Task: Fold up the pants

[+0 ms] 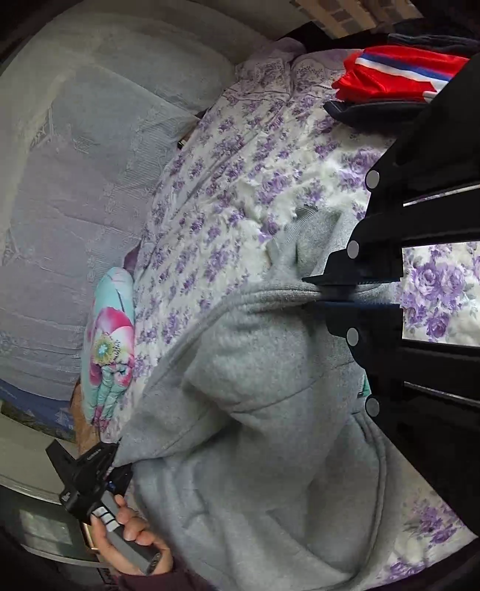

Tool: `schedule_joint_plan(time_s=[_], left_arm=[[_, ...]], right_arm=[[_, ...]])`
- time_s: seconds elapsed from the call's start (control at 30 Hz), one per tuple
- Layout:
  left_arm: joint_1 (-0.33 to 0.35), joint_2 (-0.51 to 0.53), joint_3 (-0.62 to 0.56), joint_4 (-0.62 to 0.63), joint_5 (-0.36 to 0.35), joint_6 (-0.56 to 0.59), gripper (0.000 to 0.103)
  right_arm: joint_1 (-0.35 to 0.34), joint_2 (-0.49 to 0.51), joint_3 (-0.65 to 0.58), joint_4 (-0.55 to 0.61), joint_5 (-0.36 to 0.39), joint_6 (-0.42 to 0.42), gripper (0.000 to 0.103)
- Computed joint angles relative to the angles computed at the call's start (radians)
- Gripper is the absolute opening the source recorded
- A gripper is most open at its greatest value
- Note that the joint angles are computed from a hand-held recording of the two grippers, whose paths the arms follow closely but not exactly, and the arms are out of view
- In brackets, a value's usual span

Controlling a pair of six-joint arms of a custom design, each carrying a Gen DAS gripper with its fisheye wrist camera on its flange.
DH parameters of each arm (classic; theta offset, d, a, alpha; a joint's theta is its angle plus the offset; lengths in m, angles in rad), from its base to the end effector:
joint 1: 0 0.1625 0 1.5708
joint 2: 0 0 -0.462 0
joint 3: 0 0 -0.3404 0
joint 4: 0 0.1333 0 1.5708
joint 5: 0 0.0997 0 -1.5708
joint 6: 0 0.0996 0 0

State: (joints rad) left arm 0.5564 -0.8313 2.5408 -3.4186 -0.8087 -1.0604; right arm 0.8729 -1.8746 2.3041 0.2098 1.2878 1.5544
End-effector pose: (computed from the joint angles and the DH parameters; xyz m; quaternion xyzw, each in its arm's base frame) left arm -0.2100 -0.3686 0.1091 -0.0470 0.9252 -0.3521 0.1334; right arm 0.0023 -0.2480 0.3245 0.4377 -0.7713 0.2993 0.3521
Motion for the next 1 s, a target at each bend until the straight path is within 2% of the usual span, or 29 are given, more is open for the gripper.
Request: schedule_joint_plan(time_s=[0.03,0.13,0.2,0.27,0.3,0.33,0.37,0.4,0.43,0.47,0.53,0.6,0.63,0.7,0.77,0.8,0.87,0.9,0.93,0.97,1.0], left_arm=[[-0.031,-0.021,0.005,0.023,0.047,-0.01,0.009],[-0.097,-0.102,-0.005,0.128,0.164,-0.039,0.009],[-0.112,-0.17,-0.033,0.257,0.233,-0.082,0.009],[-0.089,-0.232,-0.07,0.388,0.284,-0.143,0.01],[-0.062,-0.264,-0.093,0.47,0.305,-0.186,0.011],[-0.021,-0.289,-0.124,0.565,0.322,-0.232,0.013],[0.034,-0.302,-0.165,0.67,0.324,-0.272,0.014],[0.104,-0.303,-0.21,0.76,0.302,-0.287,0.018],[0.173,-0.296,-0.245,0.808,0.256,-0.28,0.023],[0.234,-0.291,-0.264,0.815,0.182,-0.245,0.035],[0.281,-0.287,-0.226,0.731,0.109,-0.201,0.04],[0.244,-0.293,-0.2,0.761,0.151,-0.198,0.055],[0.218,-0.302,-0.19,0.786,0.168,-0.198,0.061],[0.157,-0.325,-0.149,0.77,0.184,-0.18,0.088],[0.09,-0.358,-0.118,0.812,0.21,-0.21,0.094],[0.072,-0.371,-0.11,0.837,0.209,-0.222,0.095],[0.07,-0.39,-0.104,0.869,0.182,-0.246,0.096],[0.078,-0.394,-0.1,0.882,0.17,-0.272,0.096],[0.088,-0.402,-0.094,0.9,0.159,-0.296,0.096],[0.093,-0.413,-0.09,0.933,0.148,-0.331,0.095],[0.089,-0.432,-0.07,0.937,0.137,-0.361,0.095]], right_arm=[[0.043,-0.009,-0.024,0.017,0.009,0.037,0.007],[0.3,0.052,-0.117,-0.01,0.191,0.187,0.007],[0.496,0.153,-0.189,-0.072,0.369,0.263,0.007],[0.643,0.3,-0.298,-0.107,0.519,0.338,0.009],[0.687,0.382,-0.36,-0.123,0.578,0.378,0.022],[0.715,0.454,-0.403,-0.181,0.635,0.404,0.061],[0.729,0.507,-0.427,-0.263,0.682,0.408,0.077],[0.731,0.542,-0.452,-0.304,0.712,0.414,0.082],[0.723,0.571,-0.483,-0.303,0.732,0.454,0.081],[0.704,0.582,-0.512,-0.26,0.73,0.528,0.081],[0.638,0.561,-0.553,-0.118,0.667,0.682,0.082],[0.562,0.522,-0.524,-0.095,0.67,0.735,0.085],[0.521,0.5,-0.498,-0.104,0.684,0.754,0.09],[0.411,0.458,-0.445,-0.113,0.648,0.797,0.095],[0.298,0.455,-0.43,-0.074,0.576,0.849,0.096],[0.248,0.479,-0.447,-0.016,0.519,0.889,0.096],[0.156,0.532,-0.49,0.105,0.379,0.979,0.096],[0.134,0.556,-0.498,0.123,0.333,1.001,0.093],[0.131,0.563,-0.487,0.098,0.314,0.991,0.076],[0.142,0.557,-0.47,0.067,0.304,0.956,0.05],[0.168,0.543,-0.457,0.04,0.335,0.936,0.009]])
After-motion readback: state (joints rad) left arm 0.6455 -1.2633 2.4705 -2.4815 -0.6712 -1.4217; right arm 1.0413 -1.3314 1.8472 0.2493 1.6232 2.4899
